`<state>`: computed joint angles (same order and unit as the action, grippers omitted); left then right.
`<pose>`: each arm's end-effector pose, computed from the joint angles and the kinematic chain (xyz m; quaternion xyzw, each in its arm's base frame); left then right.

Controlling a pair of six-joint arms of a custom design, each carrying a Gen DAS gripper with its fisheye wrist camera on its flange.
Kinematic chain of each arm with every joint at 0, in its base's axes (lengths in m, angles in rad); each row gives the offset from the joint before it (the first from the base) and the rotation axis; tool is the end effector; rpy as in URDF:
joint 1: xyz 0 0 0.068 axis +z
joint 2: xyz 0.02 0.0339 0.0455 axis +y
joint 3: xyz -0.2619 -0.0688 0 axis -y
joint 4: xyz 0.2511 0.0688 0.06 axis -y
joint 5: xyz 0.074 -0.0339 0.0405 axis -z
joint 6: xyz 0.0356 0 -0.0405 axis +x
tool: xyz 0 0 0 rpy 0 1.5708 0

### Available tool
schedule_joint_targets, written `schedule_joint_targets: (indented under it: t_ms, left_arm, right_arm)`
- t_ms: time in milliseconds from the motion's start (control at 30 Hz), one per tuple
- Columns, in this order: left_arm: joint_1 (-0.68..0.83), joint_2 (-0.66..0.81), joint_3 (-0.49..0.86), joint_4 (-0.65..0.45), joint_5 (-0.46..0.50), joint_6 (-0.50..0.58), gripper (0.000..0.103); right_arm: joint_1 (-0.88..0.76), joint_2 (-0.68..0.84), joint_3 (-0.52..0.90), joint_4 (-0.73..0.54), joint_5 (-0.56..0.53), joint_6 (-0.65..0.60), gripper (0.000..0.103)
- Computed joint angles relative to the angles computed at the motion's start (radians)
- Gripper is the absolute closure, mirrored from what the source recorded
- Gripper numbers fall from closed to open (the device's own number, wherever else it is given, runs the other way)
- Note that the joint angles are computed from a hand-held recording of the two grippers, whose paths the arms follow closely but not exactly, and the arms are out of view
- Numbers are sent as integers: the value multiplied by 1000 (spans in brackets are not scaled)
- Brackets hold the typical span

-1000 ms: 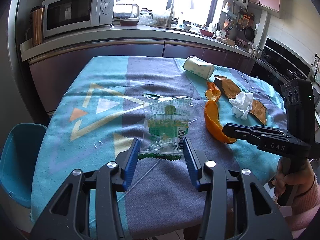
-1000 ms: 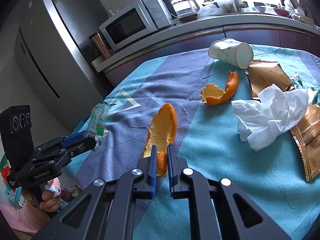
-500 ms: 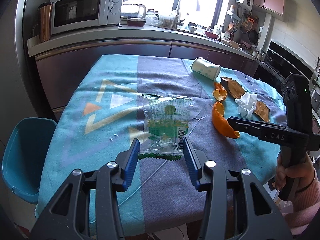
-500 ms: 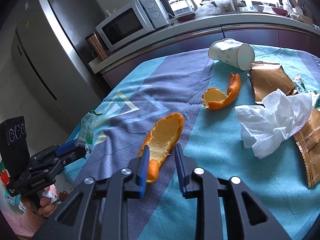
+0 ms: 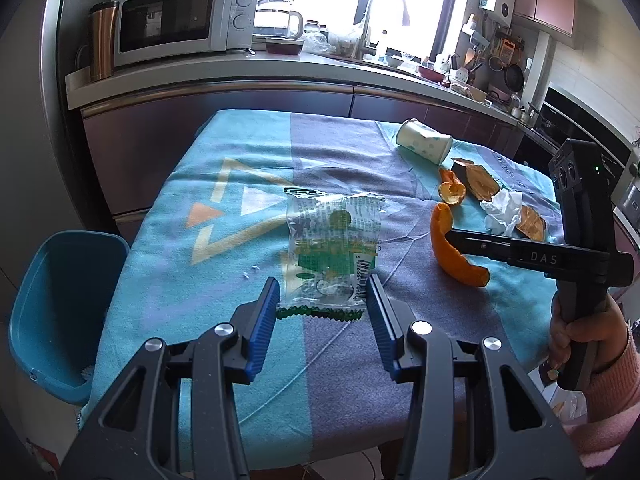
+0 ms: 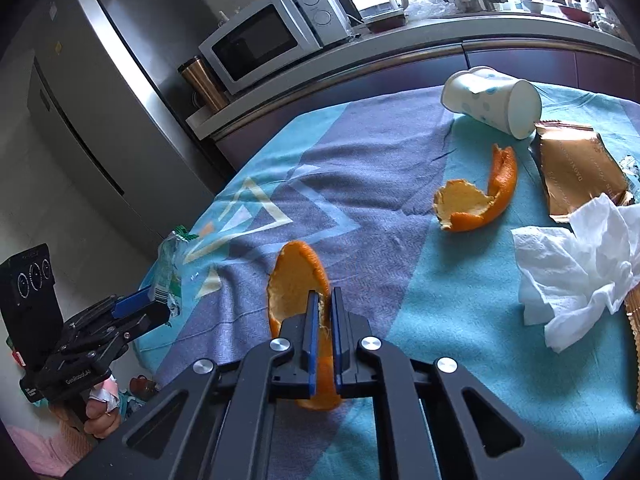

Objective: Collect trash
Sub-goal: 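Lift the orange peel off the cloth with the right tool, then carry the orange peel over the teal bin with the right tool while the left tool carries the clear wrapper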

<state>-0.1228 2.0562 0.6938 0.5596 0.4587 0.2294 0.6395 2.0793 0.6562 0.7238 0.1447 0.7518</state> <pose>0.3220 -0.0556 0.0357 0.2420 0.8740 -0.1911 0.3755 0.2658 0.1913 0.0324 0.0812 0.9010 0.2195 0.3652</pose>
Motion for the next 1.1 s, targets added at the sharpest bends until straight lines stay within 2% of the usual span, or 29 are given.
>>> schedule_joint_targets:
  t_ms: [233,500,833,1100]
  left_arm:
    - [65,-32,-35,23,10,19,59]
    - [219,-63,-42,26,37,31,59]
    - [424,-18,54,-18,40,40,59]
    - [499,65,167,-63,9,47,59]
  right_arm:
    - [38,-28,82,-56,-16,-65,99]
    - [64,49,317,-177,-113,-157,99]
    - [102,238,739,-399,-245,-247,99]
    - [111,452,1157,-640,-310,-276,99]
